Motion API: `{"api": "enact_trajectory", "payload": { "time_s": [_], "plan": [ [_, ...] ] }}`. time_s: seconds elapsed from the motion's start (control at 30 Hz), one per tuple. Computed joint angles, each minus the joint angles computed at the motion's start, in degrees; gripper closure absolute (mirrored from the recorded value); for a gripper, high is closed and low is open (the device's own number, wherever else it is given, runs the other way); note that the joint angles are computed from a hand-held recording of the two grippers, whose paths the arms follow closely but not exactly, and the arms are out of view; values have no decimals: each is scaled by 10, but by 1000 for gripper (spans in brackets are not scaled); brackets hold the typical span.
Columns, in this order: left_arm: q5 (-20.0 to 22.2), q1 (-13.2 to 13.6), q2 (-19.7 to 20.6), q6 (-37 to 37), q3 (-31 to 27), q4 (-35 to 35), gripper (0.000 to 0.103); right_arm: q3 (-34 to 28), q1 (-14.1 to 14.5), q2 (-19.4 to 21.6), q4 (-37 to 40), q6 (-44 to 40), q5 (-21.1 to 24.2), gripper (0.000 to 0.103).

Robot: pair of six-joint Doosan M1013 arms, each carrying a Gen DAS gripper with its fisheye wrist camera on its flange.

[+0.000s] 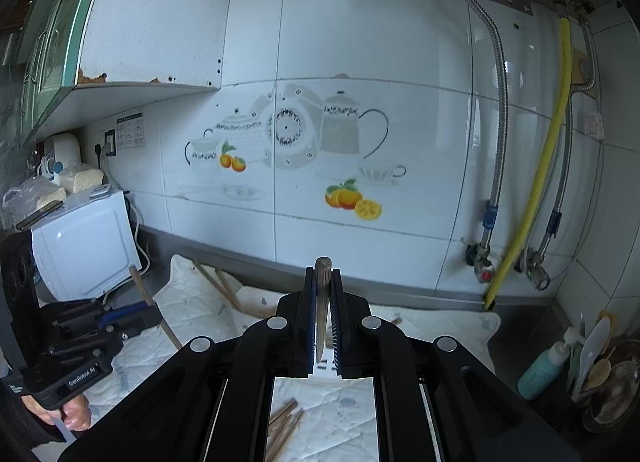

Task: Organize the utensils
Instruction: 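Lift both chopsticks over the white caddy and open both tools to drop them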

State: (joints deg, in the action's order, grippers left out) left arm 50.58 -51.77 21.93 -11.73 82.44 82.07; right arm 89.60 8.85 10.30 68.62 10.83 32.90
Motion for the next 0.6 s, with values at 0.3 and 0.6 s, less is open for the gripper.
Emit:
{"api": "enact_trajectory", "payload": {
  "time_s": [0.3, 0.6],
  "plan": [
    [22, 25, 17, 22, -68, 56, 98, -43, 4, 21, 21, -1, -9, 96],
    [34, 53, 49, 61, -109, 22, 98, -78, 12, 58, -45, 64, -15, 96]
  ]
}}
